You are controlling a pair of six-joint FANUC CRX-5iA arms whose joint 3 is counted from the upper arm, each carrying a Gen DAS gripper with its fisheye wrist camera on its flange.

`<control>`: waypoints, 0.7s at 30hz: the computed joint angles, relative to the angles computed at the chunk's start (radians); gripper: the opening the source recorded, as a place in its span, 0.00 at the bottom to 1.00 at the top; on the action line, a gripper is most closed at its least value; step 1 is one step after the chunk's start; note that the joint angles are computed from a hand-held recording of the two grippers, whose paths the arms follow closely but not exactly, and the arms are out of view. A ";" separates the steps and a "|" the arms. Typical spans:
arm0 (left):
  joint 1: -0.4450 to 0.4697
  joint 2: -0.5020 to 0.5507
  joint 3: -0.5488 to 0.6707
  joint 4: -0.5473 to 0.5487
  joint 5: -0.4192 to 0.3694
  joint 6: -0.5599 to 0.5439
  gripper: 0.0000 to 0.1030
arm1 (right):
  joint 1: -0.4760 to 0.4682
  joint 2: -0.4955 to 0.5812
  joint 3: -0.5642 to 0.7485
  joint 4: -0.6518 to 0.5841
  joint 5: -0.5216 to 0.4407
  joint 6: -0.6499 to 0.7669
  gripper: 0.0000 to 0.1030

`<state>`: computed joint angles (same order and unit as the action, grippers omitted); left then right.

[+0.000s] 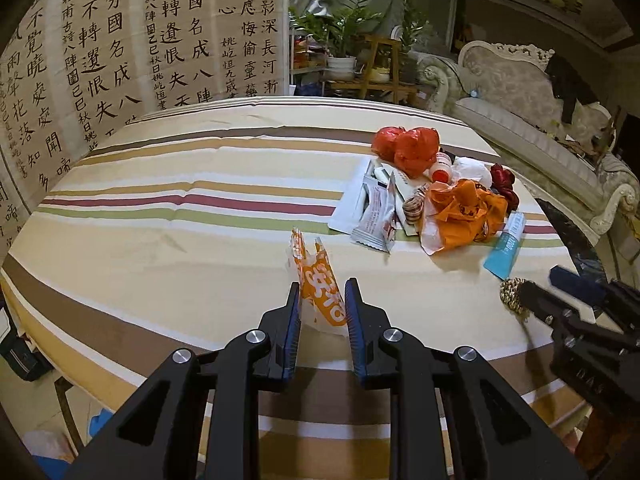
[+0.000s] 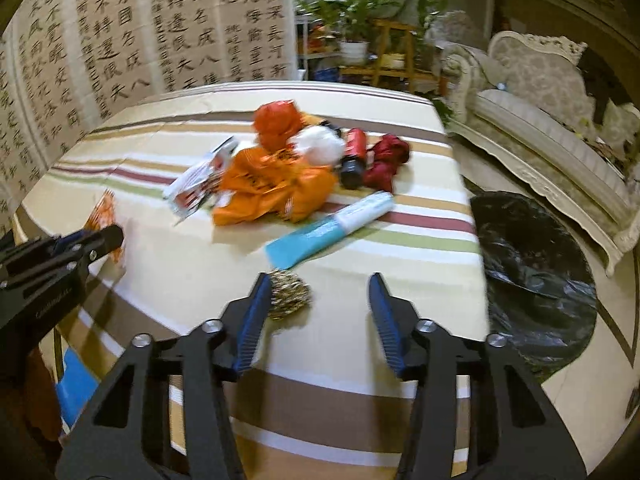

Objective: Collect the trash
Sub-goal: 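Carry the snack bag and scrubber over the black bin and release both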

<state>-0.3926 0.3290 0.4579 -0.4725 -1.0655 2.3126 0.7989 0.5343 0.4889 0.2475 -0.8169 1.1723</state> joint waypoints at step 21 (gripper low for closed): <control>-0.044 0.063 0.102 0.028 0.065 -0.087 0.21 | -0.053 -0.075 -0.111 0.070 0.094 -0.115 0.15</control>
